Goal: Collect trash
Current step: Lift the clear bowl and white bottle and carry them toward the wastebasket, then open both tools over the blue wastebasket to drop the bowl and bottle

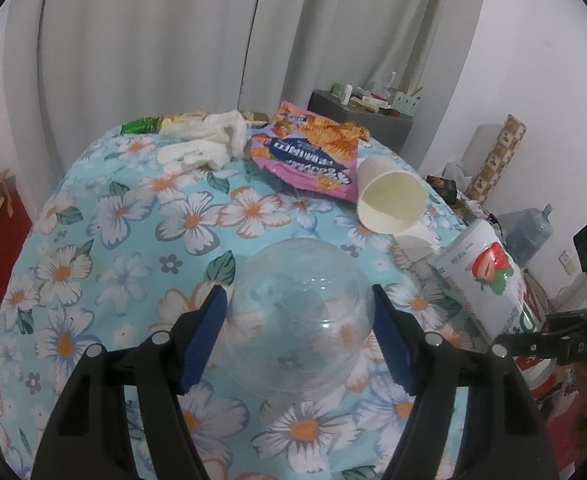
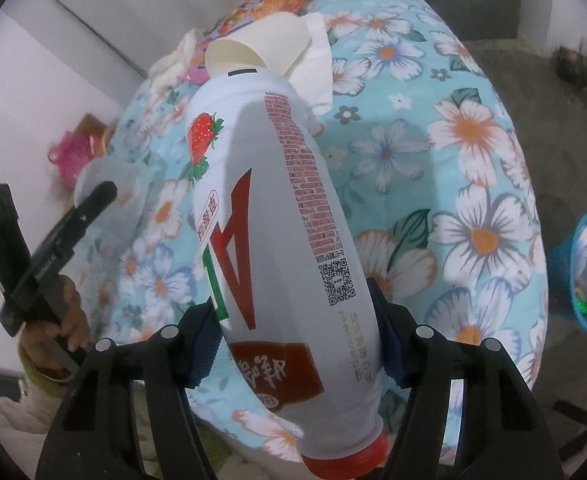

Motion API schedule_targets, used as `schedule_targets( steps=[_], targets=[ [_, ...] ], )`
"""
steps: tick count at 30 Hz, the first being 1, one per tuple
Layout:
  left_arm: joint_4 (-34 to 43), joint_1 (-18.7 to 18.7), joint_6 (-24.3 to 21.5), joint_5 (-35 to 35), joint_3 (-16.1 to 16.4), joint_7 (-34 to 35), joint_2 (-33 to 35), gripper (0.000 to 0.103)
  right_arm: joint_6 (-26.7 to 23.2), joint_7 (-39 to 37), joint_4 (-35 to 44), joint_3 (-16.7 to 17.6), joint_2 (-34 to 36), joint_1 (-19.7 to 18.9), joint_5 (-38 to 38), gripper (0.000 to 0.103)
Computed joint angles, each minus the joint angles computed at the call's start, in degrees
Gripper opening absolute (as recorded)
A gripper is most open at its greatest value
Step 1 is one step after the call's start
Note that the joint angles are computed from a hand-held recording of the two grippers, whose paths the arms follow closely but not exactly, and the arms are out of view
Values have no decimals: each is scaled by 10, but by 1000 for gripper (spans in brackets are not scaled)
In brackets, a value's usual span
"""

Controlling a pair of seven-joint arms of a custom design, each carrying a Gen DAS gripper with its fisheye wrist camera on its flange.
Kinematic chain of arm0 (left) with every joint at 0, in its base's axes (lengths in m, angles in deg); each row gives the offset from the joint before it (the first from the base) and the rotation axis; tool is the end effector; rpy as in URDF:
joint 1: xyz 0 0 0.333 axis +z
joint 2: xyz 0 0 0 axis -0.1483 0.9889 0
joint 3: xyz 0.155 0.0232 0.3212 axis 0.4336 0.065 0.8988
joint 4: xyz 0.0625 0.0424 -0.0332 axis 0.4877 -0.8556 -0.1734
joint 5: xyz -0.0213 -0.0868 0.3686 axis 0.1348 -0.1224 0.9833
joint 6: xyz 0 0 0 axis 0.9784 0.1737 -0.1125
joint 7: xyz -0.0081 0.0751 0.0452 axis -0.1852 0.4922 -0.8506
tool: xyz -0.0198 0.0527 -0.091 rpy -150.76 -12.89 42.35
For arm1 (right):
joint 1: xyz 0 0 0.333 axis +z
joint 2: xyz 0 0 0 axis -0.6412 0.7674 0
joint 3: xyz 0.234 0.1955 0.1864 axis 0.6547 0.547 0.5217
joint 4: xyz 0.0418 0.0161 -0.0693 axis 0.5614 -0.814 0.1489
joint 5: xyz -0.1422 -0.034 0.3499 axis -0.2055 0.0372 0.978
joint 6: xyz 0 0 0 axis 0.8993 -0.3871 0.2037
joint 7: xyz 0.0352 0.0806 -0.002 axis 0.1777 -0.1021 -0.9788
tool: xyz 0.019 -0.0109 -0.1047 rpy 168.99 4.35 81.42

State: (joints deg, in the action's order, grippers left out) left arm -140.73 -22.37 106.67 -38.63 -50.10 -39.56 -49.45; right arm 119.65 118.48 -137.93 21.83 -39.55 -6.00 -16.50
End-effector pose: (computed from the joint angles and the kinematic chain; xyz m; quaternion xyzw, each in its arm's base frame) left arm 0.3266 -0.3240 0.6757 -0.7554 0.5123 -0.3119 0.2639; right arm 0.4914 0.4817 0.6726 -0.8224 0.4994 0.0954 0.2553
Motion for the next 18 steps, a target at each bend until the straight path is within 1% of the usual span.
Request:
schedule_targets(
  steps=[6, 11, 13, 15, 18],
  targets=[
    [38, -1, -10, 23, -15, 1, 14, 70, 52, -37, -96, 0, -74, -40, 80, 61],
    [86, -9, 6, 44, -19, 9, 49, 70, 92, -54, -160, -9, -127, -61, 127, 61],
    [110, -16, 19, 53, -18, 16, 70, 70, 112, -59, -195, -17, -158, -71, 144, 61],
    [142, -25, 28, 66, -18, 26, 99, 70, 139, -47, -226, -21, -182, -74, 144, 61],
    [218, -49, 36, 94, -19, 58, 169, 70, 172, -33, -284, -36, -230, -87, 154, 61]
  ],
)
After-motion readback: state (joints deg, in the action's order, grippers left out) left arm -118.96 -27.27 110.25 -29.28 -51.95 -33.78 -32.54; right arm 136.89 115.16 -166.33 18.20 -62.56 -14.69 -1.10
